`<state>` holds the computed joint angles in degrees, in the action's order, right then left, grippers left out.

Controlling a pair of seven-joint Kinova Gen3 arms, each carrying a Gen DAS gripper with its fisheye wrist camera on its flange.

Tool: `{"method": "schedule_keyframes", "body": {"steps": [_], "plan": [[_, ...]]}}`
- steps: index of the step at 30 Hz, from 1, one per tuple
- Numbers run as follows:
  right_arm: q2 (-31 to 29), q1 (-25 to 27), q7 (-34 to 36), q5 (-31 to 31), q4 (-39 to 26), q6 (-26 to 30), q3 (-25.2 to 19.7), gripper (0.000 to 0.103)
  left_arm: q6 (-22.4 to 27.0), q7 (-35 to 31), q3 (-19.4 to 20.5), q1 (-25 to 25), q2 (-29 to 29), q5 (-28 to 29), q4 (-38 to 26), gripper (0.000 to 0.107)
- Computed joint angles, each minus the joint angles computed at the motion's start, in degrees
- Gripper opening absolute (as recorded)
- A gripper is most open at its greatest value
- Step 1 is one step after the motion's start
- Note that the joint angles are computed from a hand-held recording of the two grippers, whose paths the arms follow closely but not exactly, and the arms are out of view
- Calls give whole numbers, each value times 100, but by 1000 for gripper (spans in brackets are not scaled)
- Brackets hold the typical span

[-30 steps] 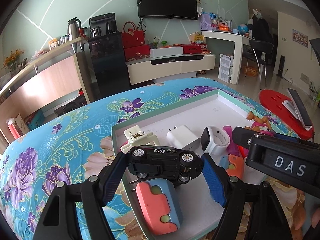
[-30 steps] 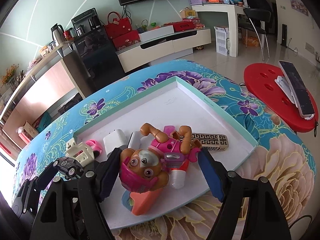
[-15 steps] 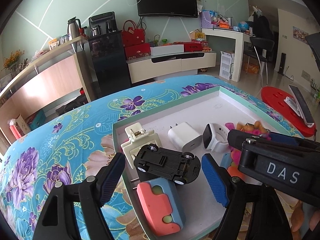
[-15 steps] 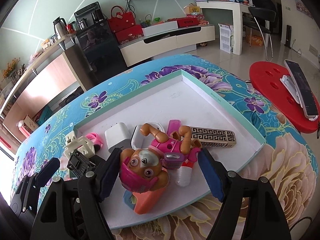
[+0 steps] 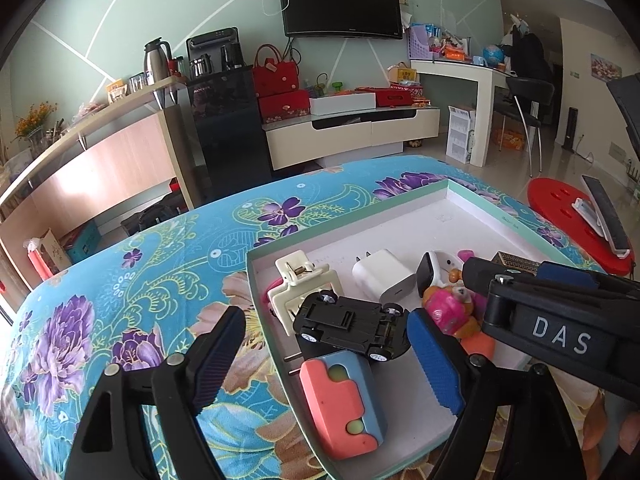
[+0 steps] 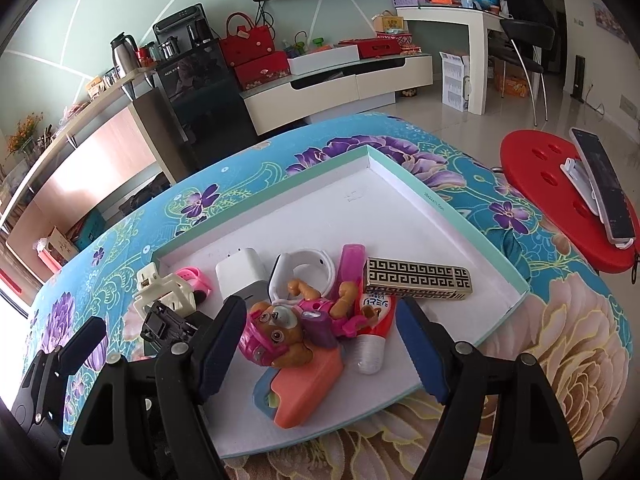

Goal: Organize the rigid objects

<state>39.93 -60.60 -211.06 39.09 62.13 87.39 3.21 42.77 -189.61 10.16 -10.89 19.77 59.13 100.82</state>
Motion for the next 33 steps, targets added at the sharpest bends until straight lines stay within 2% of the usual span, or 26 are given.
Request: {"method": "schedule_keyframes", "body": {"steps": [2,5,10,15,19,22,27,33], "plan": [[19,-8,38,6,-58,55,4,78,78,-6,-19,-66,-9,33,-23,97],[58,0,119,-14,-158,131,7,78,126,121,-84,-93,-8,-21,-109,97],[145,-12,238,-45,-368,271,42,79,15,447,-169,-136,36,-210,-262,97],[255,-30,420,-77,-622,393,69,81,-40,902,-201,-310,159,-335,-515,102],[423,-54,724,-127,-993,579,109,82,-89,1402,-248,-434,241,-573,-682,103],[566,-118,931,-142,-1301,768,180,95,-41,1860,-315,-514,336,-920,-814,103],[709,-246,1116,-167,-1622,908,261,95,46,2448,-348,-692,432,-1428,-936,103],[988,-363,1525,-337,-2145,1129,284,95,113,2585,-302,-971,383,-1663,-898,103]]}}
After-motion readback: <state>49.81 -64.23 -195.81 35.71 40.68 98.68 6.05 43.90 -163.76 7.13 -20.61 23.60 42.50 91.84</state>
